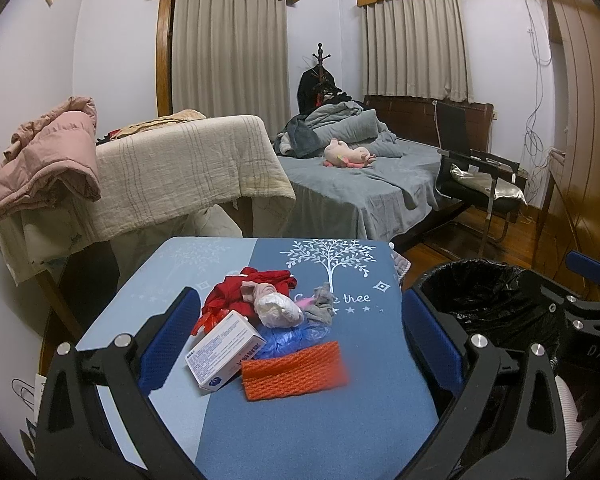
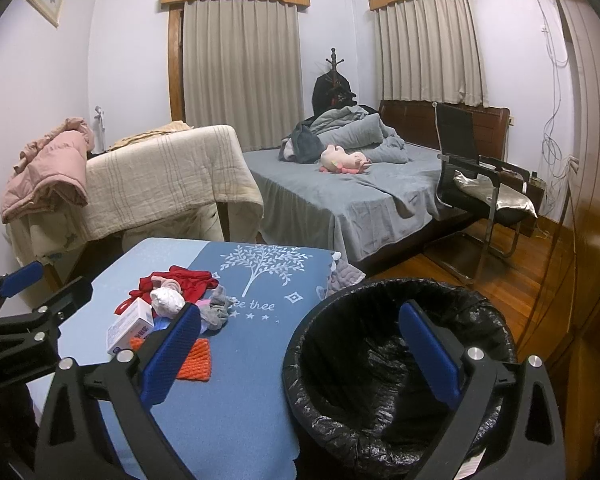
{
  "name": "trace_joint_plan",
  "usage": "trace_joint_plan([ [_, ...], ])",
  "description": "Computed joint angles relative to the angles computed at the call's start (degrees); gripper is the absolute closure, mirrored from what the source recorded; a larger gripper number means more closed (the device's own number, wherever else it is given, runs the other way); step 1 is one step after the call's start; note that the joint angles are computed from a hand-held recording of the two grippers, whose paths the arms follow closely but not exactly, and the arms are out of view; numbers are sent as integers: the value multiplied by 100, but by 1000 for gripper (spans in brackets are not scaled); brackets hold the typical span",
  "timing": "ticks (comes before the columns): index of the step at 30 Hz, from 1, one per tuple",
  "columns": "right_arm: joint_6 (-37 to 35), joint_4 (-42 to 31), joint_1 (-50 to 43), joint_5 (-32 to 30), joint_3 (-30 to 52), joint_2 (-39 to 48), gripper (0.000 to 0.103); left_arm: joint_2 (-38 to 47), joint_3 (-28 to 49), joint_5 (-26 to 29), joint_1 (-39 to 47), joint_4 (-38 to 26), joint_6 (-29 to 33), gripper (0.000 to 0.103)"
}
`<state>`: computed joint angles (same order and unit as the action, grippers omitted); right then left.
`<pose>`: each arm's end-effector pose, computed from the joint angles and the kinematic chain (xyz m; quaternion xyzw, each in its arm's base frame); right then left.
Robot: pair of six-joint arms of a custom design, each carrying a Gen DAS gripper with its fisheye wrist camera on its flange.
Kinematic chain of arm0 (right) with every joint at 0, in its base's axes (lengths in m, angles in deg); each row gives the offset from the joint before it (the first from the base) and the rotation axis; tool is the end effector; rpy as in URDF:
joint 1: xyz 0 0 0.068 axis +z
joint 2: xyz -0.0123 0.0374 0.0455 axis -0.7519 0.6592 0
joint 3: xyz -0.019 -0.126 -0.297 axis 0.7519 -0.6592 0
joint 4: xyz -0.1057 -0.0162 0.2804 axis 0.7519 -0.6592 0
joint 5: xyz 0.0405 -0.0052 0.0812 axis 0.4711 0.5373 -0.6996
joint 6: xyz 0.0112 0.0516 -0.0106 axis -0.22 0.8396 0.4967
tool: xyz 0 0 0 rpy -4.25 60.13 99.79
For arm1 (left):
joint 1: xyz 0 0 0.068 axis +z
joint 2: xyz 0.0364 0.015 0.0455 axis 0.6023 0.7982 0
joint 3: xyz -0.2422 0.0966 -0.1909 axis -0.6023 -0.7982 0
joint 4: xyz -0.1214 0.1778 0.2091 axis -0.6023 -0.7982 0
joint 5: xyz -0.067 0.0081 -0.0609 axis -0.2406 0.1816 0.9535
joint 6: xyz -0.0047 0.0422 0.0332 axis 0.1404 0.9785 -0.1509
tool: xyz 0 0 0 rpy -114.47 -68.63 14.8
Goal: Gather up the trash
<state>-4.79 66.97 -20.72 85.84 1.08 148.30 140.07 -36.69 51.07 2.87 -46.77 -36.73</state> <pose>0.2395 0.1018 0.1736 0.1658 0.8310 -0.0565 0.5279 0.3374 -0.2223 0.1763 0.1960 0.8234 -0.1007 0.5229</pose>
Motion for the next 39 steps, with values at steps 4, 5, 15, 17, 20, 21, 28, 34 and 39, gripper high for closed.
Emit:
trace_joint_plan([
  [4,-3,2,-4,-3,-3,-3,6,2,4,2,0,-8,-4,5],
  [5,-4,0,-5,-4,-5,-7,6,-1,2,5,0,-9,-4,5],
  [15,-3,-26,-18,-24,-7,-28,6,0,4,4,1,-11,-2,5],
  [17,-4,-28,-19,-24,-5,-24,6,-1,4,9,2,-13,-8,5],
  [20,11,-42,-19,-35,-1,-25,6,0,5,8,1,-14,-5,5],
  [21,6,-33,-19,-30,0,-19,6,0,5,8,1,-14,-5,5],
  [28,0,-55,-30,-44,17,-32,6,0,8,8,2,-22,-10,5],
  [34,-11,-82,-55,-69,38,-45,6,1,3,9,2,-8,-8,5],
  [39,-43,-140,-107,-119,70,-92,6,-2,9,10,3,-29,-18,5],
])
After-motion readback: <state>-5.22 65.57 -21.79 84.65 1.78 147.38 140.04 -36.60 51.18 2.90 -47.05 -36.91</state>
